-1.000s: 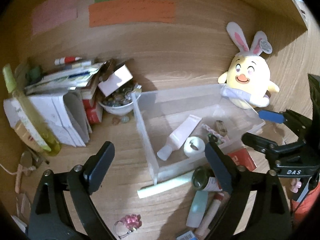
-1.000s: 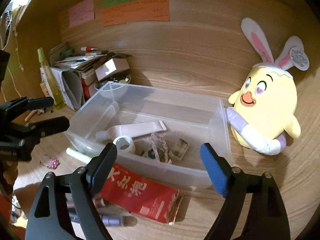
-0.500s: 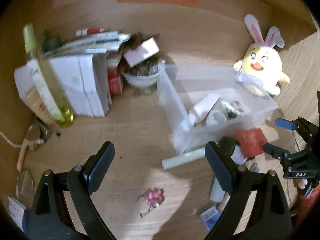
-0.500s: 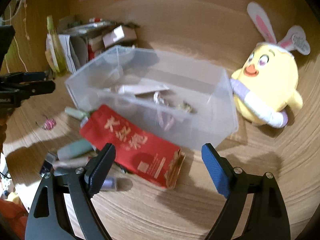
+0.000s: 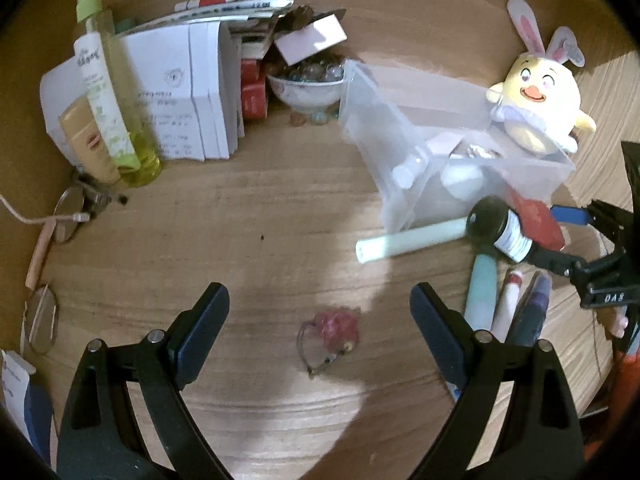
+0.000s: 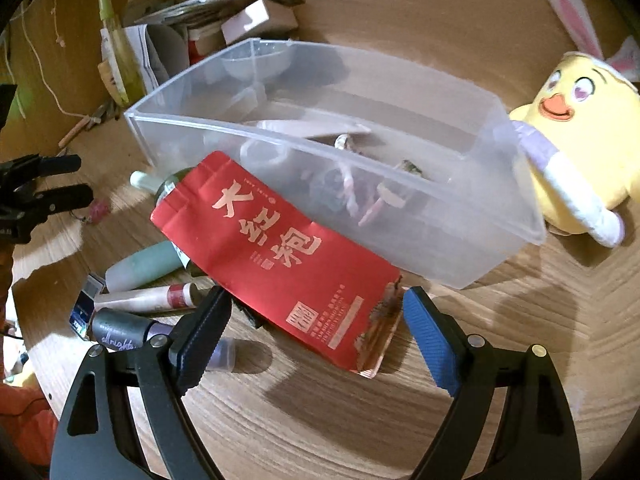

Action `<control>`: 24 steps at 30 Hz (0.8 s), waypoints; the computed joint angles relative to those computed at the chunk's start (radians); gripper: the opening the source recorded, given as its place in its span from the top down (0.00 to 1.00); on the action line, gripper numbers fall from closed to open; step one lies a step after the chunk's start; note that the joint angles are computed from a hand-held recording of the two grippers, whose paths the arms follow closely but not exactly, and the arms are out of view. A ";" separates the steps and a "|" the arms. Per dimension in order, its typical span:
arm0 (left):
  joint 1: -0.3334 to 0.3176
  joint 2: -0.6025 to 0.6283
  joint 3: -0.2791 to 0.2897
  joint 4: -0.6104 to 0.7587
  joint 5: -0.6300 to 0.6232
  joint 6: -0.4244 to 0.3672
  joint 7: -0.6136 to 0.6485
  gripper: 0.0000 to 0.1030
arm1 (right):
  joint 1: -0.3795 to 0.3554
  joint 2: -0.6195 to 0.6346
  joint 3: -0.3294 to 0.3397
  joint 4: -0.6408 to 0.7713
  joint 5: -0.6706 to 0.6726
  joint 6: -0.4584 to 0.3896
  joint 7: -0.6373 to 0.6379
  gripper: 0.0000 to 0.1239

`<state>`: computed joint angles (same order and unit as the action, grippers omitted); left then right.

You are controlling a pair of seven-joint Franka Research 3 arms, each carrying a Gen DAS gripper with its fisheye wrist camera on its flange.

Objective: Organize objects
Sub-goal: 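Grasp the red tea packet corner with the right gripper while the left approaches the pink charm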

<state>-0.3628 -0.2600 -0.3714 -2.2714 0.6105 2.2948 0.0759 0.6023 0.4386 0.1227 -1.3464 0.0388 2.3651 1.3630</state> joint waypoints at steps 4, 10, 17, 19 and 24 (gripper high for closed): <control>-0.008 -0.006 0.003 -0.026 -0.025 0.019 -0.004 0.10 | 0.004 0.016 -0.001 0.025 -0.009 -0.010 -0.008 0.30; -0.017 -0.013 0.005 -0.054 -0.059 0.043 0.016 0.10 | -0.018 0.009 0.015 0.018 0.056 -0.011 -0.011 0.34; -0.017 -0.015 0.002 -0.056 -0.063 0.057 0.029 0.10 | -0.036 -0.047 0.022 -0.060 0.095 -0.003 -0.025 0.59; -0.016 -0.013 0.000 -0.055 -0.058 0.063 0.027 0.11 | -0.036 -0.052 0.020 -0.067 0.098 -0.009 -0.013 0.67; -0.013 -0.008 -0.006 -0.047 -0.044 0.046 0.013 0.28 | -0.054 -0.087 0.032 -0.116 0.139 -0.007 -0.023 0.72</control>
<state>-0.3755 -0.2682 -0.3774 -2.3185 0.5667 2.3410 0.0890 0.5484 0.3517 0.1551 -1.4620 0.1778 2.3579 1.3402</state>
